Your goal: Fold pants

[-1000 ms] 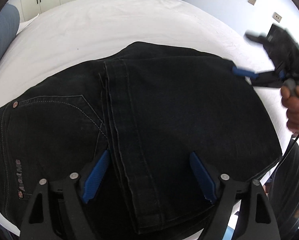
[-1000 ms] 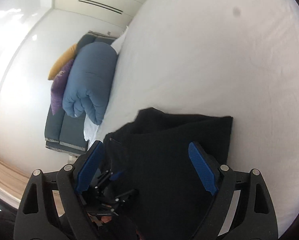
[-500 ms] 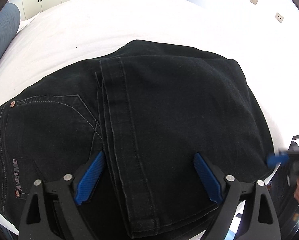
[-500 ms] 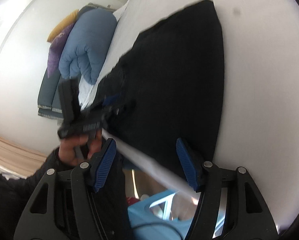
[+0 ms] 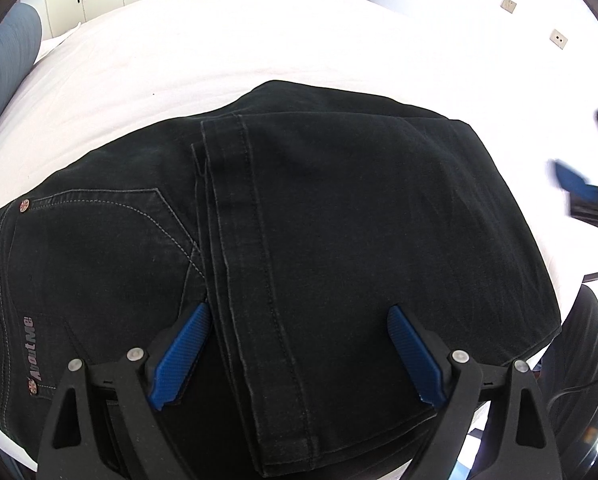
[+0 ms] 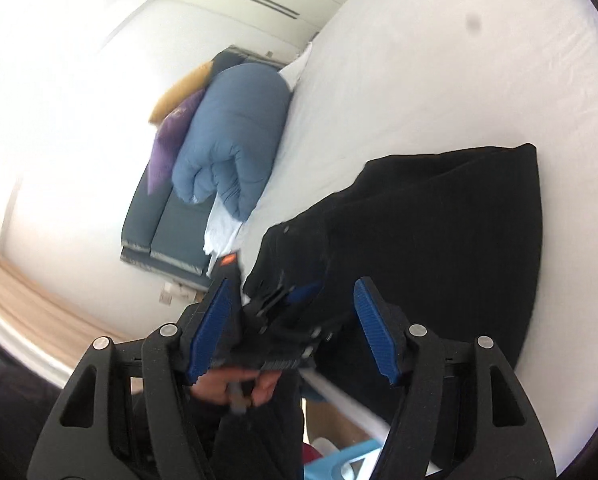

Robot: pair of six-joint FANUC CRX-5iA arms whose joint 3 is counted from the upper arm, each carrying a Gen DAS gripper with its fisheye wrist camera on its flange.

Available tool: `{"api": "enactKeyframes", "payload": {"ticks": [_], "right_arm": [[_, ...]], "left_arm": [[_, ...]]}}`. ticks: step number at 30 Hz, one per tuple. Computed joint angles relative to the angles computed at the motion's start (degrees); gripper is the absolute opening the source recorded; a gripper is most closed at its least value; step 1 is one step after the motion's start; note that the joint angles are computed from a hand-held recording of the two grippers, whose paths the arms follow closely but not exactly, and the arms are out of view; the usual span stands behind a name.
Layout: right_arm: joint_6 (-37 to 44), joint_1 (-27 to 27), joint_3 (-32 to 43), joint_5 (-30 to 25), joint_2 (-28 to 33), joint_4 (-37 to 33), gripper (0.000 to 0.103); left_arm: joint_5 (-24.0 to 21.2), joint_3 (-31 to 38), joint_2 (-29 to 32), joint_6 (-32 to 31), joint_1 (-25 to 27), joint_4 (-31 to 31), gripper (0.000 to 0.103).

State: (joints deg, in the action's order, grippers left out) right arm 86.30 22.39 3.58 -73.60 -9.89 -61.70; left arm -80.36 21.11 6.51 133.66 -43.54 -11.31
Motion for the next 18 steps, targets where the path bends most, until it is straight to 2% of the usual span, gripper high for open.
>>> {"api": "enactKeyframes", "payload": {"ticks": [2,3,4,5,7,10,11,12,13,14,15,18], "right_arm": [[-5.7,2.1,-0.3,0.1,3.3,4.5,0.062],[-9.0,4.2,-1.0,0.0,4.9,8.4,0.042],[-10.3,6.1,-2.4,1.9,4.5,12.2,0.028],[-11.5,6.9,-3.2,3.3,3.3,14.6,0.026],[-13.1,6.5,-2.7,2.1,2.1,13.6,0.026],[-9.0,5.4,-4.2,3.8,-2.2,8.0,0.027],[-8.0,5.4,-5.1,4.6,-3.2,6.0,0.034],[-8.0,5.8,-5.7,4.8,-3.4,5.2,0.065],[-9.4,7.0,-6.3,4.7,-2.9,6.3,0.082],[-10.3,8.0,-6.3,4.6,-1.8,7.4,0.085],[-10.8,10.6,-7.3,6.8,-2.3,11.2,0.082],[-17.8,17.5,-5.0,9.9,-2.7,20.0,0.085]], "left_arm": [[0.6,-0.8,-0.6,0.1,0.1,0.0,0.091],[0.8,-1.1,-0.8,0.4,0.1,-0.1,0.091],[1.3,-1.5,-1.3,0.7,0.1,-0.3,0.091],[2.2,-2.2,-2.2,1.5,0.1,-0.5,0.091],[4.7,-4.6,-5.0,4.9,0.0,-1.2,0.089],[7.3,-8.0,-10.8,13.6,-1.8,-5.7,0.089],[6.8,-8.8,-12.9,17.4,-3.1,-8.5,0.089],[5.9,-9.4,-14.8,21.3,-4.2,-11.0,0.089],[5.0,-10.1,-16.5,24.7,-5.3,-13.2,0.089],[3.7,-11.1,-18.9,28.7,-6.5,-15.8,0.089],[2.1,-11.7,-20.6,31.5,-7.7,-17.9,0.089],[-6.5,-12.8,-25.6,39.6,-12.2,-25.1,0.092]]}}
